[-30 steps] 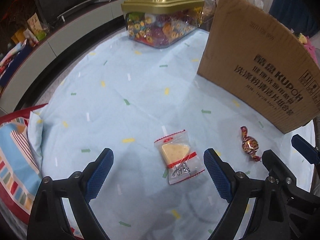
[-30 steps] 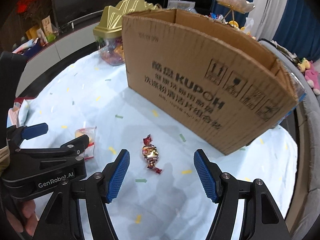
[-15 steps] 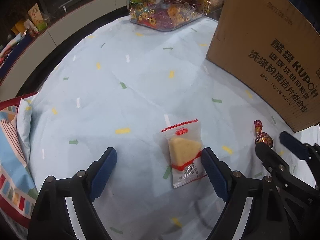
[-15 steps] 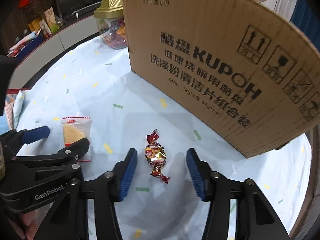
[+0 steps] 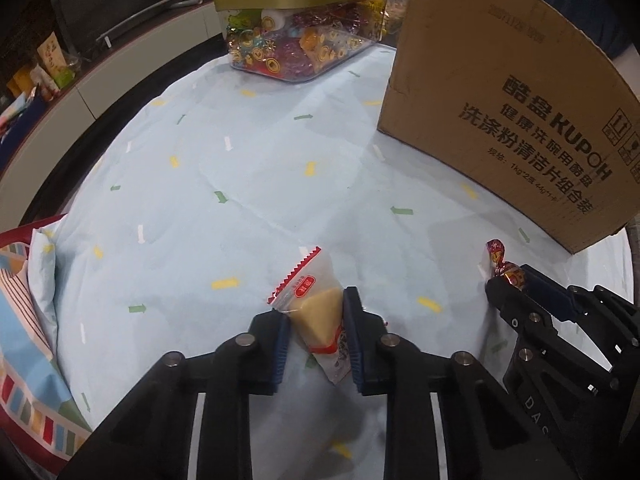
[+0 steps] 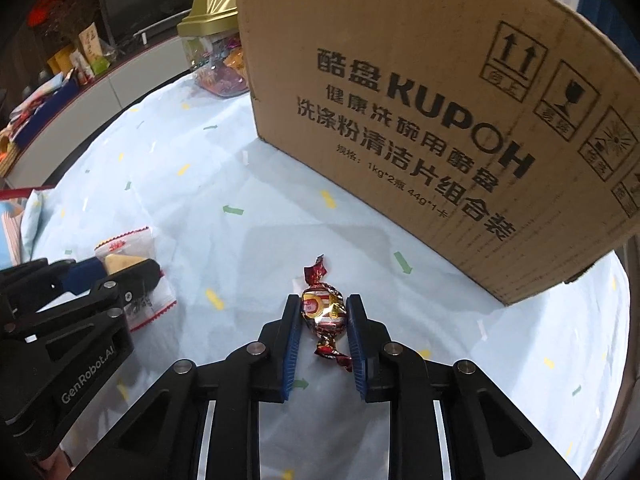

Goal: Organize snacks
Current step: 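Close the left gripper on the cake packet while the right gripper closes on the red-gold candy, then lift and carry both held snacks over the open cardboard box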

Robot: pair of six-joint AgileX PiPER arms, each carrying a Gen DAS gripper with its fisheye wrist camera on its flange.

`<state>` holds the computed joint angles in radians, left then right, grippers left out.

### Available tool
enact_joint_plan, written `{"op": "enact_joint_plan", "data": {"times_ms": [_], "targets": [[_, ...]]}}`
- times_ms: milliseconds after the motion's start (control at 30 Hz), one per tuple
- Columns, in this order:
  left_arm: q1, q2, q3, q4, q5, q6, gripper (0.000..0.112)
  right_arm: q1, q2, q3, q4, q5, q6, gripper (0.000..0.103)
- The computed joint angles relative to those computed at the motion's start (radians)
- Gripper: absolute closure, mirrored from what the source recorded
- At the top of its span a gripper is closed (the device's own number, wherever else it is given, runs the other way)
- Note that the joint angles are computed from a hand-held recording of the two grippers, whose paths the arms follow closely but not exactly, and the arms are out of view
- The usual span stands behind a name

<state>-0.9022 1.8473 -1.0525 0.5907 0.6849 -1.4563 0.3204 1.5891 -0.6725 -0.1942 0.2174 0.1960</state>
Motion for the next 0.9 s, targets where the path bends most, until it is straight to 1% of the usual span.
{"op": "enact_joint_plan", "data": {"times_ms": [33,100,233,467,700,900], "targets": [[0.002,0.003,-0.003,-0.003,-0.003,0.009,0.096,0.006,-0.007,0.001,-0.045,0.003,0.058,0.079],[0.0,-0.002,-0.004,0.0,-0.005,0.017,0.1,0.0,-0.036,0.016,-0.054,0.011,0.076,0.079],[-0.001,-0.015,0.0,0.011,-0.009,0.023,0.1,0.006,-0.067,0.021,-0.102,0.028,0.161,0.079],[0.008,-0.051,0.015,0.025,-0.012,0.027,0.101,0.031,-0.12,0.021,-0.148,0.068,0.245,0.079],[0.013,-0.099,0.035,0.039,-0.014,0.031,0.101,0.075,-0.189,0.017,-0.23,0.133,0.374,0.079],[-0.003,-0.145,0.033,0.055,0.016,0.032,0.101,0.109,-0.264,0.016,-0.269,0.2,0.447,0.079]]}}
